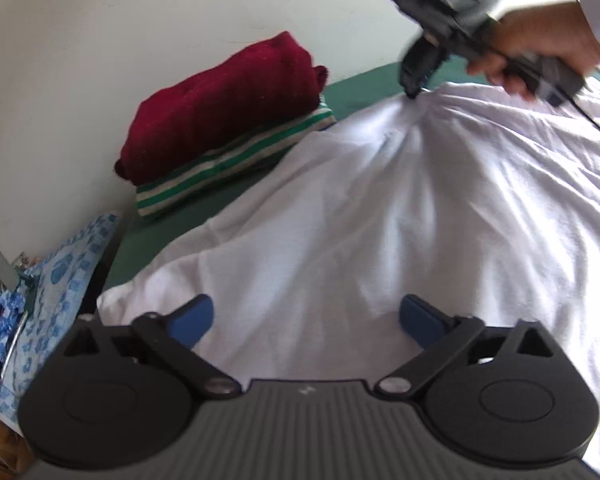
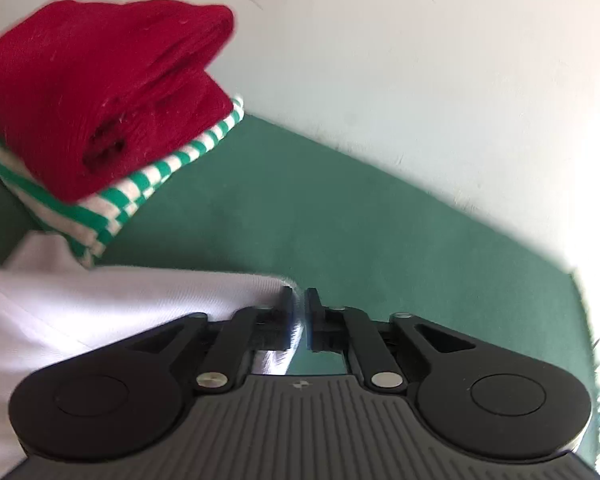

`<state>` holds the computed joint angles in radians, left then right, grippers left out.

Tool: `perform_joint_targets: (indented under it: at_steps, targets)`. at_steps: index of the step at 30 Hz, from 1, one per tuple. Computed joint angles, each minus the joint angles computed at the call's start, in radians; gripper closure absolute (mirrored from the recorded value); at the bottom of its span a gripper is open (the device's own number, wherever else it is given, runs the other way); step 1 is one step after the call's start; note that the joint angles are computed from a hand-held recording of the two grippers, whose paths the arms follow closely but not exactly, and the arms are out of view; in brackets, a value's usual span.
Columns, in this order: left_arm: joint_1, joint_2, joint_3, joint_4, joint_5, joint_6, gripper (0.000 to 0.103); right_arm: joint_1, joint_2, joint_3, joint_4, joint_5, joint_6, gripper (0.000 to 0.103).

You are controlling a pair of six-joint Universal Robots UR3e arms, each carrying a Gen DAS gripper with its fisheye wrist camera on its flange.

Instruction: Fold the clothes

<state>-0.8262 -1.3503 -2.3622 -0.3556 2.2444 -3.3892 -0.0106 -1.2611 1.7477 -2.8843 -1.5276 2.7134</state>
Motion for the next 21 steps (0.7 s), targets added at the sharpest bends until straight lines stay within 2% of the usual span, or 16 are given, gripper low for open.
perform_joint_targets:
  at_steps: [2,4,5,6,7,8,9,11,12,14,17,20,21]
  targets:
    - [0.016,0.014,-0.018,0.017,-0.018,-0.025,0.001,-0.035,-0.080,0.079,-0.034,0.045,0.035,0.080]
    - [0.020,0.019,-0.022,0.016,-0.021,-0.047,0.001,-0.085,-0.196,0.196,-0.119,0.079,0.096,0.052]
    - [0.017,0.025,-0.015,-0.001,-0.022,-0.053,0.005,-0.124,-0.275,0.249,-0.113,0.132,0.107,0.050]
    - [0.013,0.045,-0.011,-0.025,-0.027,-0.067,0.010,-0.177,-0.367,0.285,-0.046,0.227,0.099,0.050]
    - [0.005,0.074,-0.012,-0.051,-0.029,-0.095,0.016,-0.230,-0.456,0.302,0.069,0.339,0.071,0.050]
    - [-0.003,0.102,-0.011,-0.077,-0.031,-0.123,0.014,-0.279,-0.536,0.293,0.239,0.465,0.012,0.051]
    - [-0.013,0.132,-0.011,-0.111,-0.026,-0.155,0.014,-0.301,-0.590,0.274,0.385,0.547,-0.045,0.052]
    - [-0.038,0.199,-0.008,-0.204,0.003,-0.231,0.013,-0.274,-0.639,0.234,0.562,0.621,-0.112,0.052]
    - [-0.050,0.234,-0.006,-0.261,0.025,-0.270,0.012,-0.242,-0.644,0.224,0.591,0.643,-0.116,0.051]
    - [-0.069,0.309,-0.006,-0.377,0.064,-0.344,0.008,-0.124,-0.591,0.194,0.561,0.644,-0.058,0.051]
    - [-0.020,0.462,-0.051,-0.501,0.050,-0.358,0.007,0.083,-0.406,0.039,0.535,0.603,0.025,0.050]
    - [0.007,0.526,-0.088,-0.539,0.047,-0.359,0.007,0.301,-0.182,-0.197,0.506,0.480,0.062,0.047]
    - [0.016,0.524,-0.095,-0.540,0.040,-0.350,0.007,0.373,-0.106,-0.298,0.524,0.418,0.068,0.044]
